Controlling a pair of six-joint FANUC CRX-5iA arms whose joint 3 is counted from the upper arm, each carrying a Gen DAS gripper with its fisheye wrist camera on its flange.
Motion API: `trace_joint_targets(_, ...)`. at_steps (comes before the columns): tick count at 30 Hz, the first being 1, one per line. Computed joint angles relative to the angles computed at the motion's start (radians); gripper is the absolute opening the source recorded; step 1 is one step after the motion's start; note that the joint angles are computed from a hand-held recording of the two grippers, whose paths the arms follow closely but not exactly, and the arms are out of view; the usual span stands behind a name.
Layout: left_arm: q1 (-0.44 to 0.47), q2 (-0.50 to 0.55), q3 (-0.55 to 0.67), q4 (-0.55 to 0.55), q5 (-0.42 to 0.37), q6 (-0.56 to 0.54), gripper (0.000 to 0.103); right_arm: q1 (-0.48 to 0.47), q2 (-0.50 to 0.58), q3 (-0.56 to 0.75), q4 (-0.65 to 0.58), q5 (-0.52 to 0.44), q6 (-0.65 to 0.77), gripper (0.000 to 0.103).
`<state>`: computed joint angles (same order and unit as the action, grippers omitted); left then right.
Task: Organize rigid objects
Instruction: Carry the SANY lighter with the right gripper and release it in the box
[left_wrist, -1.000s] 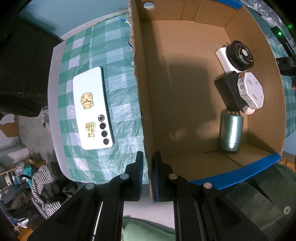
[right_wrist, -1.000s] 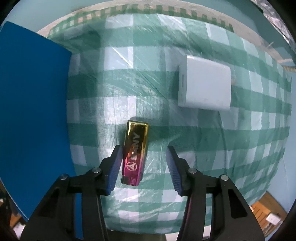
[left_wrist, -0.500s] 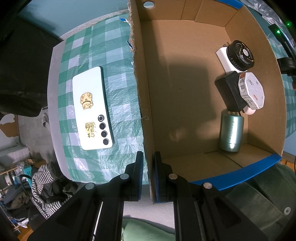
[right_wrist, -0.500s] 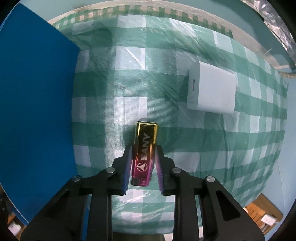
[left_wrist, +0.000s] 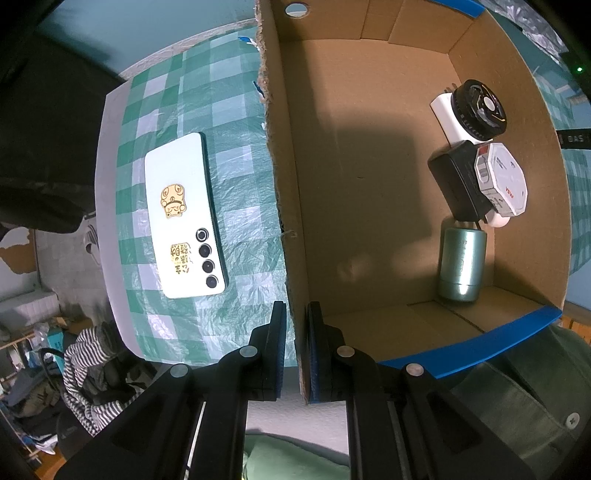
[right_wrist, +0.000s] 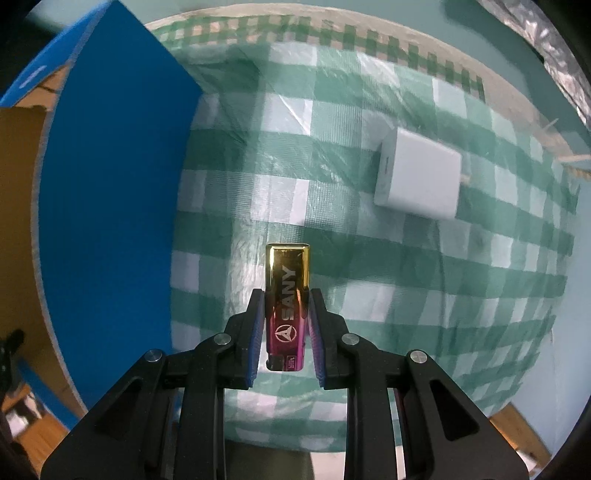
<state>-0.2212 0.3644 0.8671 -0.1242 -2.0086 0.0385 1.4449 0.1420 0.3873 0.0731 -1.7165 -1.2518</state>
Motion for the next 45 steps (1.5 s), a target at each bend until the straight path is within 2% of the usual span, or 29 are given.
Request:
trace_joint_targets(7,-0.001,-0.001,0.0,0.0,0.001,-0.001,0.011,-0.012,0.051,0.128,0.035,-0.12,0.079,0.022)
trace_joint_targets(16,0.0,0.001,0.002,0.002,-0.002,0.002,0.011,-0.037,0.149,0.347,0.09,-0.305,0.225,0.022)
trace_joint_targets(19,0.001,0.003,0.007,0.004,-0.006,0.001,0.011,-0.052,0.206,0.458,0.118,-0.369,0.288,0.022)
trace_joint_targets(24,0.001,0.005,0.009,0.005,-0.006,-0.002,0.011,-0.081,0.244,0.538,0.157,-0.416,0.402,0.022)
trace_joint_targets(30,0.001,0.006,0.01,0.005,-0.009,-0.001,0.011,-0.129,0.28,0.596,0.17,-0.426,0.529,0.022)
trace_joint_targets(38,0.0,0.01,0.015,0.005,-0.014,0.003,0.011,-0.22,0.289,0.565,0.104,-0.327,0.66,0.022)
trace_joint_targets(45,0.0,0.009,0.014,0.004,-0.014,0.005,0.011,-0.263,0.288,0.51,0.082,-0.226,0.736,0.022)
